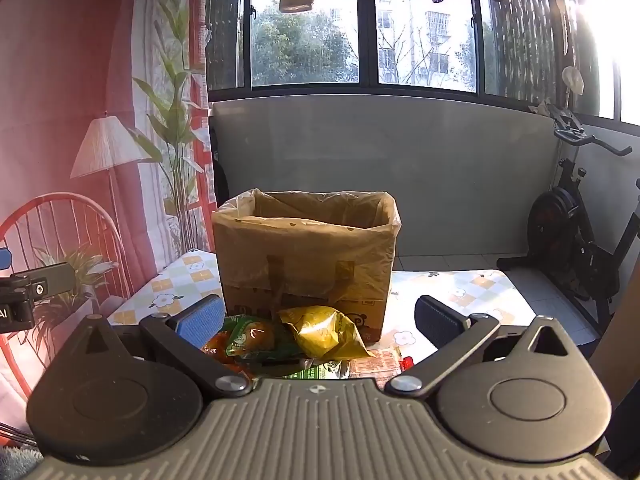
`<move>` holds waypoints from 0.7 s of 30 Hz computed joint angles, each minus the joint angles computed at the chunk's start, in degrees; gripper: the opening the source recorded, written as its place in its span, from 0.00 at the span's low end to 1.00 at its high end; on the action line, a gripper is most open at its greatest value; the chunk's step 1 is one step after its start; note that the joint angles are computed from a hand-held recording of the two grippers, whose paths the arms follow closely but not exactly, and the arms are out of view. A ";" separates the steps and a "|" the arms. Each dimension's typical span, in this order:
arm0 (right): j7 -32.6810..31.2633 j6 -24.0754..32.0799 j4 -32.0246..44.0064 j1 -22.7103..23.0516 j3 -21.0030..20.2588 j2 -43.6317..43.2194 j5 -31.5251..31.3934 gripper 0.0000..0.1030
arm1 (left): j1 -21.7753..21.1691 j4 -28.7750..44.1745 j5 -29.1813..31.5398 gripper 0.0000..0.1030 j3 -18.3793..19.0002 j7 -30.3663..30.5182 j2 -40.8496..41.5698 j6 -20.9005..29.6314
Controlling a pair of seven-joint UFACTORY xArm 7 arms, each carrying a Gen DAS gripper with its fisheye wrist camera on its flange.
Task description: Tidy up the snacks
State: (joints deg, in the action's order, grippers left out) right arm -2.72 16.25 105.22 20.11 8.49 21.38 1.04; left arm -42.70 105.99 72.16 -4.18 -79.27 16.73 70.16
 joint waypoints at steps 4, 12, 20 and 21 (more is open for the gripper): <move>-2.03 -0.56 -0.86 -1.42 1.36 -0.43 2.32 1.00 | -0.14 -0.14 0.59 1.00 -0.09 -0.18 -0.02 -0.24; -1.83 0.28 -0.48 -1.05 0.93 -0.21 2.63 1.00 | 0.23 -1.05 -0.26 1.00 -0.14 -0.16 -0.52 -0.21; -1.85 0.20 -0.19 -0.97 0.90 0.14 2.55 1.00 | 0.75 -1.21 -1.11 1.00 -0.44 -0.78 -0.55 -0.30; -1.84 0.15 -0.23 -0.91 0.85 0.15 2.48 1.00 | 0.79 -1.35 -1.16 1.00 -0.44 -1.00 -0.63 -0.39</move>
